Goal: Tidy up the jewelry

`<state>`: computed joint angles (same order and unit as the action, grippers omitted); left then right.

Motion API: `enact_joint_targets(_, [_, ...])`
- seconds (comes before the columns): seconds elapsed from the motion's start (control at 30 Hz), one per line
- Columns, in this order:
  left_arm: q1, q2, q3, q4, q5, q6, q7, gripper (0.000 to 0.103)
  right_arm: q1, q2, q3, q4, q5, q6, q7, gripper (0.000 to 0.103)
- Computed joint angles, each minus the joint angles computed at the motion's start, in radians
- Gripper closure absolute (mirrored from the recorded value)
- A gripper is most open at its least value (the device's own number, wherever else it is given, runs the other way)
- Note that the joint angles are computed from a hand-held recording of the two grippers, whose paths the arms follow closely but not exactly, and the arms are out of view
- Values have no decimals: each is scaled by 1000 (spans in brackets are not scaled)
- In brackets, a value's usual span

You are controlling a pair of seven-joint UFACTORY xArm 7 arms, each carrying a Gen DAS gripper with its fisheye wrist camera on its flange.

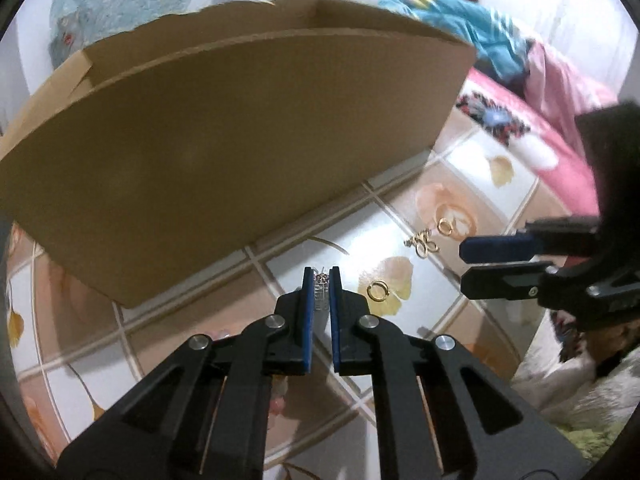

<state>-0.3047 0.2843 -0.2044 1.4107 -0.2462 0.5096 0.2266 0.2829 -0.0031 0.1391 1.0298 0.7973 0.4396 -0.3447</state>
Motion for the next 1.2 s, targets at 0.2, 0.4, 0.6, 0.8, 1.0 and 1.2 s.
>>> enact_joint_targets(0.2, [47,-68,-15,-62,-142,-35,46,97,14,4,12,7,-97,-39,32,69])
enact_joint_targets(0.4, [54,-123,0,-109,-209,-55,48,97,41,45,31,38,-324,-110,103,72])
enact_joint_targets(0.6, [54,-166,16,-151,-243,-74,44,97,51,93,40,78,-511,-119,159,81])
enact_joint_targets(0.8, [49,-175,23,-166,-256,-73,50,97,42,114,47,91,-559,-101,152,89])
enact_joint_targets(1.0, [50,-177,24,-172,-277,-82,73,97,43,106,46,79,-600,-100,162,92])
enact_joint_targets(1.2, [49,-176,24,-171,-282,-84,77,97,43,96,47,71,-598,-100,157,94])
